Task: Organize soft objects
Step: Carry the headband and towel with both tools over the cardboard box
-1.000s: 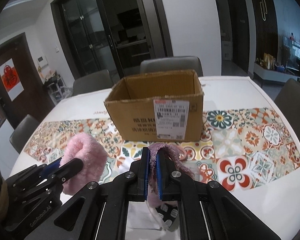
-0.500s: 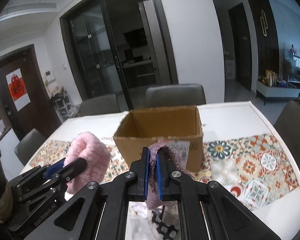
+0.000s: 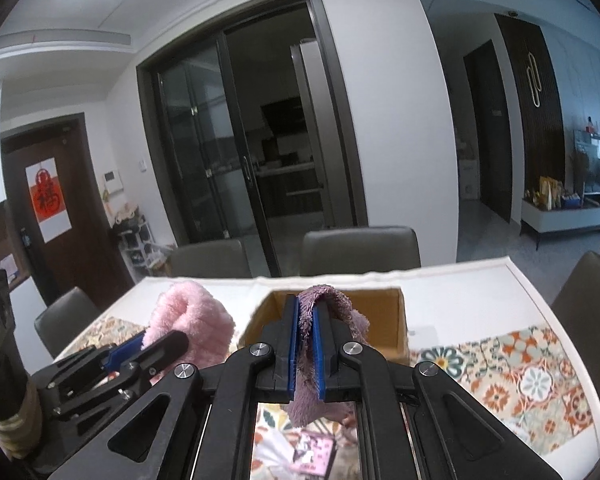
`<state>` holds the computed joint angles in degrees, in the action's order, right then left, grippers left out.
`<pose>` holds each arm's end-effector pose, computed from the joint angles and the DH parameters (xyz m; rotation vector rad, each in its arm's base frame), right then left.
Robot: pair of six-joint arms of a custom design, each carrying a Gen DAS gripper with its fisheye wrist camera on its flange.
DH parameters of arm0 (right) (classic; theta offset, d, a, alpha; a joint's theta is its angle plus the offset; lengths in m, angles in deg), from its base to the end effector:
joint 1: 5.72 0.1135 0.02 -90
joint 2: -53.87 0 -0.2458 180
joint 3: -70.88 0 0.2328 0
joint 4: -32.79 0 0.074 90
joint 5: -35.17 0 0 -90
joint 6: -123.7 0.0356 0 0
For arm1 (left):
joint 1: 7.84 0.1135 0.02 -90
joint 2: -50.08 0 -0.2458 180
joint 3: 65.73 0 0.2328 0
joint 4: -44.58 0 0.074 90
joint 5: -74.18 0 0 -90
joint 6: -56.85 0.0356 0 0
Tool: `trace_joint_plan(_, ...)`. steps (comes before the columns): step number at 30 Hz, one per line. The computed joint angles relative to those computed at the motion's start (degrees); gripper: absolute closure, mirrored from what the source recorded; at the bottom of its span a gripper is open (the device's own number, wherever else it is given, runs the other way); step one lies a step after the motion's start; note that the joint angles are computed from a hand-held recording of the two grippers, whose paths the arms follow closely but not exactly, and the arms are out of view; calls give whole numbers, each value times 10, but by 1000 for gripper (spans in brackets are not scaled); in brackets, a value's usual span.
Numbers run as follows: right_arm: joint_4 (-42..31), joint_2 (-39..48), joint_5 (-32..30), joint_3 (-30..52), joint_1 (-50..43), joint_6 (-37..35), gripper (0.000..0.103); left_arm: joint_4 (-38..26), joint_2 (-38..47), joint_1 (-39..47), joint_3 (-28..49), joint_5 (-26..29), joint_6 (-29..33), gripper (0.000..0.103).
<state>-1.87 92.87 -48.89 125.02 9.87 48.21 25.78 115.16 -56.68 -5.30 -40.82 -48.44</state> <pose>0.1520 0.0386 0.2924 0.0522 1.9171 0.2556 0.1732 -0.1753 0.2753 0.2885 1.9310 -0.3101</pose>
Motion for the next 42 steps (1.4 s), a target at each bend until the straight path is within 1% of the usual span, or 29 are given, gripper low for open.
trace_joint_plan(3, 14, 18, -9, 17, -8, -11, 95, 12, 16, 12, 14, 6, 14, 82)
trace_joint_plan(9, 58, 67, -27, 40, -24, -30, 95, 25, 49, 48, 48, 42, 28, 82)
trace_joint_plan(12, 81, 96, -47, 49, -38, -39, 95, 31, 72, 60, 69, 51, 42, 82)
trace_joint_plan(14, 88, 101, -44, 48, -36, -40, 95, 37, 91, 62, 81, 50, 48, 82)
trace_joint_plan(19, 119, 158, -73, 67, -62, -44, 95, 52, 139, 85, 108, 74, 58, 82)
trace_joint_plan(25, 150, 218, -97, 79, -85, -51, 95, 34, 207, 103, 169, 104, 50, 82)
trace_joint_plan(31, 172, 305, -123, 110, -104, -48, 95, 11, 277, 124, 226, 124, 49, 82)
trace_joint_plan(34, 170, 354, -138, 135, -117, -50, 95, -5, 318, 130, 260, 134, 45, 82)
trace_joint_plan(40, 167, 426, -154, 161, -133, -58, 95, -31, 382, 149, 304, 168, 32, 82)
trace_joint_plan(42, 161, 444, -160, 166, -139, -61, 95, -37, 398, 147, 313, 168, 31, 82)
